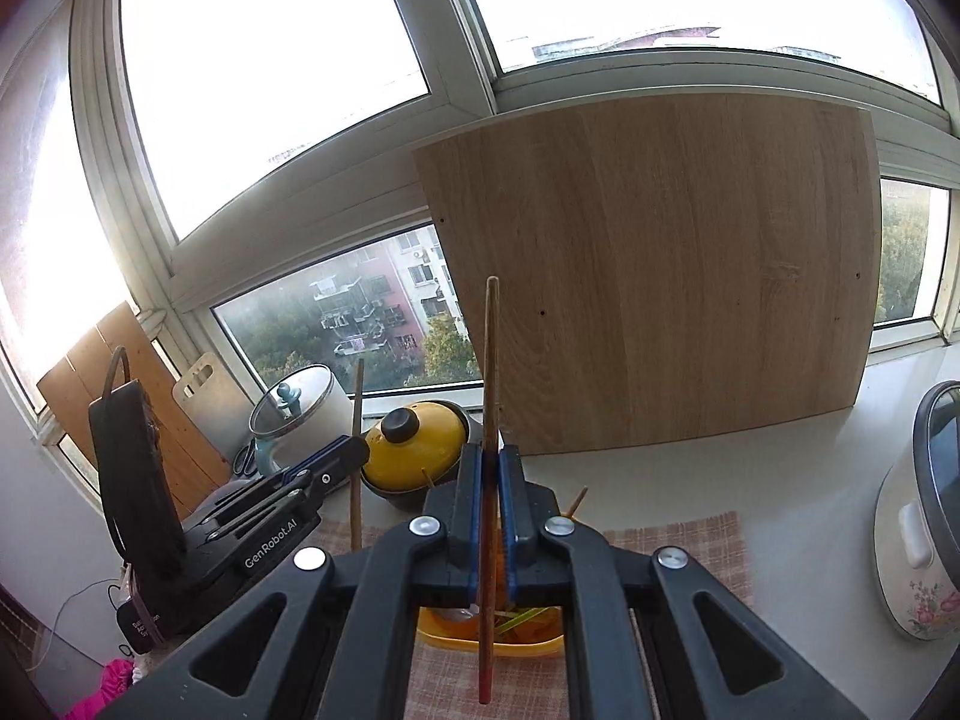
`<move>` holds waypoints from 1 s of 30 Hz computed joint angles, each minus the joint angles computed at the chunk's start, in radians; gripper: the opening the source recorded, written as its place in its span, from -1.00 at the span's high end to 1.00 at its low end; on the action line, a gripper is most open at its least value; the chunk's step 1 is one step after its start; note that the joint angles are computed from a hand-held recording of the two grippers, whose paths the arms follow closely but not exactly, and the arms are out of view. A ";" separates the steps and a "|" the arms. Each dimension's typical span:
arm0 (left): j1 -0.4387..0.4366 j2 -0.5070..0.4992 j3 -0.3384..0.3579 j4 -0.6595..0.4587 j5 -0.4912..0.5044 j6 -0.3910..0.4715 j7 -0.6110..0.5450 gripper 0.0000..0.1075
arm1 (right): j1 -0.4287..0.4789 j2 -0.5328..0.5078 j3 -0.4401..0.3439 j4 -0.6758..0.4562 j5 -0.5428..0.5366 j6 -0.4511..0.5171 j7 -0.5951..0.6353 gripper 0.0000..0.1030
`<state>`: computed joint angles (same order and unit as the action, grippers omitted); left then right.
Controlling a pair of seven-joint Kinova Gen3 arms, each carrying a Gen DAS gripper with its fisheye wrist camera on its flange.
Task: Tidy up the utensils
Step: 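Lift both chopsticks and carry them over the yellow container, then lower chopsticks into the container and open both tools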
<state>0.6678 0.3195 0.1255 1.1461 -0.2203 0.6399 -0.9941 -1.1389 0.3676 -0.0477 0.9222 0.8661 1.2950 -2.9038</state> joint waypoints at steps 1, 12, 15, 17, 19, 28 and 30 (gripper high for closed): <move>0.000 0.010 -0.001 -0.011 0.000 -0.004 0.002 0.93 | 0.008 0.003 0.001 -0.003 -0.004 -0.006 0.004 0.95; 0.037 0.070 -0.048 -0.059 -0.040 -0.039 0.074 0.93 | 0.052 0.039 0.034 -0.029 -0.024 -0.040 0.036 0.95; 0.041 0.080 -0.050 -0.062 -0.041 -0.039 0.075 0.93 | 0.064 0.043 0.039 -0.019 -0.037 -0.057 0.034 0.95; 0.043 0.085 -0.052 -0.062 -0.042 -0.043 0.077 0.93 | 0.072 0.045 0.040 -0.013 -0.045 -0.067 0.031 0.95; 0.044 0.087 -0.052 -0.058 -0.039 -0.050 0.076 0.93 | 0.078 0.043 0.041 0.003 -0.052 -0.081 0.021 0.95; 0.043 0.084 -0.045 -0.041 -0.023 -0.062 0.059 0.93 | 0.097 0.051 0.039 0.025 -0.084 -0.104 0.024 0.95; 0.038 0.078 -0.037 -0.032 -0.016 -0.064 0.046 0.93 | 0.097 0.045 0.036 0.040 -0.089 -0.113 0.017 0.95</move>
<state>0.7054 0.3971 0.0880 1.1142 -0.2361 0.5754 -0.9479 -1.0414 0.4123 -0.0116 0.9619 0.7774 1.1819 -2.8873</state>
